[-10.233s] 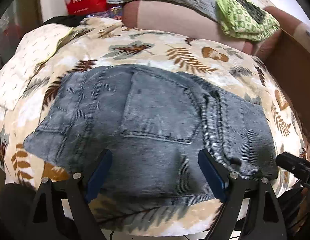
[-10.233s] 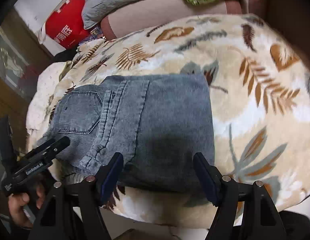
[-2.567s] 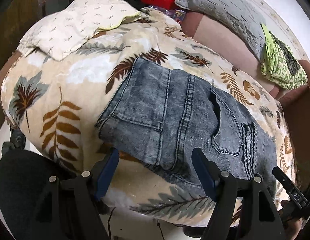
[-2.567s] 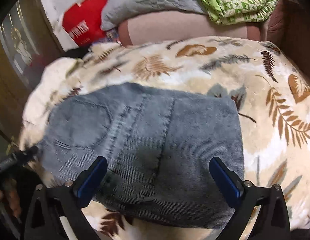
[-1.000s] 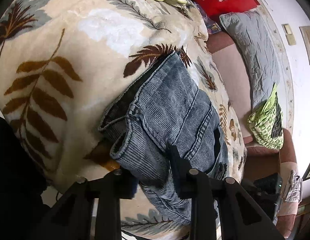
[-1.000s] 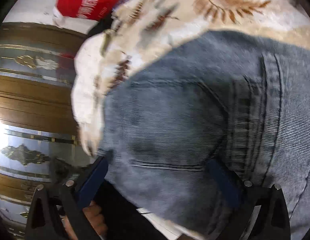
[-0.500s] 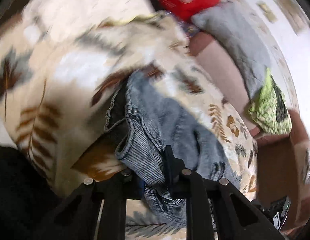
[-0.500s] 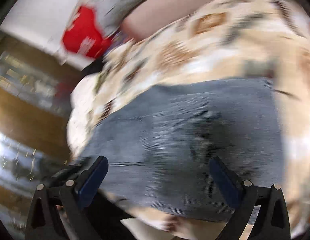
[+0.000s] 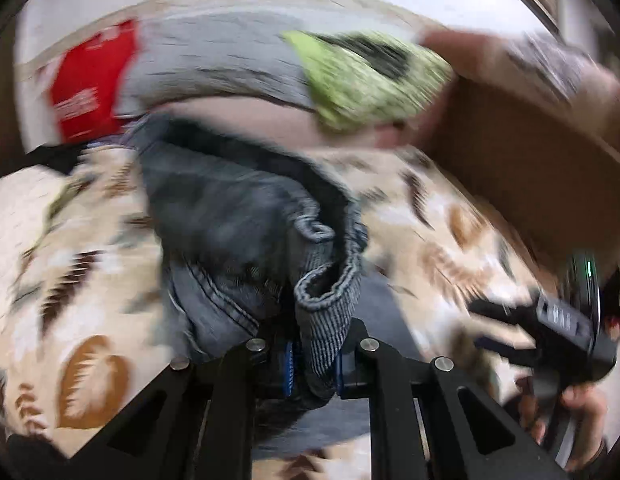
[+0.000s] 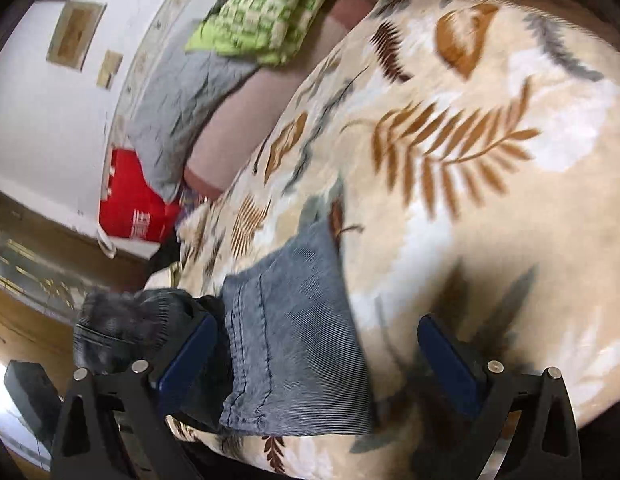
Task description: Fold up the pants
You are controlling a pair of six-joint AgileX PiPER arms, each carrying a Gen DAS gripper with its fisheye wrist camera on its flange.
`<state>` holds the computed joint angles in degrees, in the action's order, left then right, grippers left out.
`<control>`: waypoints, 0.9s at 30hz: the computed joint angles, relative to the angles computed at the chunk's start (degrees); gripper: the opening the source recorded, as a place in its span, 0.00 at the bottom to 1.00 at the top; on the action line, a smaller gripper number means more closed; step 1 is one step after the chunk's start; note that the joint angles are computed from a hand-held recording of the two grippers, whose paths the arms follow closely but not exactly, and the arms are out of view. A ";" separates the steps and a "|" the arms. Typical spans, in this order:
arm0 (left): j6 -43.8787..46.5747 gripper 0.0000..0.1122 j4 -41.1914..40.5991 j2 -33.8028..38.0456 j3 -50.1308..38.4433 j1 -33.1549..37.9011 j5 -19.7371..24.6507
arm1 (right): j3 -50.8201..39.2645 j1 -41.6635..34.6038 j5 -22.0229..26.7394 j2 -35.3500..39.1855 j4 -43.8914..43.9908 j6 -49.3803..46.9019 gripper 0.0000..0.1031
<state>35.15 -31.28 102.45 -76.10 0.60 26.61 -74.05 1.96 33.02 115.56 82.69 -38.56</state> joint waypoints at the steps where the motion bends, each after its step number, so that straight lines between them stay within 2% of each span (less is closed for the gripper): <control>1: -0.92 0.13 2.20 1.08 -0.04 -1.92 0.40 | 1.36 -1.47 0.35 -0.64 0.80 -0.95 0.99; 2: -1.92 0.14 4.90 3.04 -0.91 -4.02 1.90 | 1.70 -1.89 0.24 -0.38 1.50 -1.15 0.99; 4: -6.06 0.19 11.54 10.60 -6.01 -7.13 9.16 | 1.74 -2.88 0.84 0.57 1.42 -0.41 0.99; 5: -6.03 0.20 11.65 12.90 -6.51 -7.60 10.46 | 1.88 -3.03 0.53 0.80 1.09 0.33 0.99; 6: -3.72 0.20 9.70 12.90 -6.43 -7.12 10.65 | 1.79 -3.17 0.25 1.06 0.42 1.20 0.99; 7: -0.84 0.27 6.75 11.02 -4.67 -6.36 9.85 | 1.47 -3.28 0.25 1.24 -0.89 2.49 0.99; 10: 10.60 0.50 -6.06 5.45 -3.02 0.01 16.52 | 1.97 -2.73 -1.42 0.36 0.18 1.25 0.99; 11: 13.89 0.59 -9.77 3.25 -1.51 2.12 16.50 | 2.31 -2.93 -1.14 -0.12 0.68 0.42 0.99; 13: 21.53 0.68 -18.32 -1.86 2.45 8.69 14.39 | 2.63 -2.74 0.85 -0.93 3.99 -2.67 0.99; 15: 21.91 0.70 -19.13 -2.89 2.93 11.69 11.78 | 1.86 -2.30 5.49 -1.09 6.38 -4.45 0.99; 17: 17.12 0.70 -14.78 -1.23 1.62 13.63 9.10 | -0.58 -1.06 11.56 0.05 8.26 -4.72 0.99; 18: 12.06 0.70 -10.39 1.20 -0.84 13.92 8.91 | -2.01 -0.34 14.92 1.30 9.75 -4.68 0.99; 20: 8.71 0.70 -7.98 4.40 -2.83 15.03 9.52 | -4.08 0.99 19.13 3.66 10.83 -3.68 0.99; 21: 7.39 0.70 -6.39 6.36 -3.65 15.19 10.20 | -4.60 2.02 19.09 4.55 10.17 -2.52 0.99; 23: 1.58 0.70 1.48 10.10 -6.05 12.73 11.87 | -5.31 3.77 15.27 6.72 4.07 4.19 0.99; 24: 0.31 0.70 3.86 11.79 -6.35 12.39 12.42 | -4.93 4.27 13.54 8.73 2.85 6.49 0.93; 26: 1.12 0.70 2.00 11.81 -4.83 12.70 10.68 | -2.99 3.17 14.07 8.99 6.06 6.67 0.90; 27: 3.15 0.70 -1.10 10.78 -4.27 13.87 11.52 | -2.31 3.23 13.50 7.30 5.91 6.41 0.90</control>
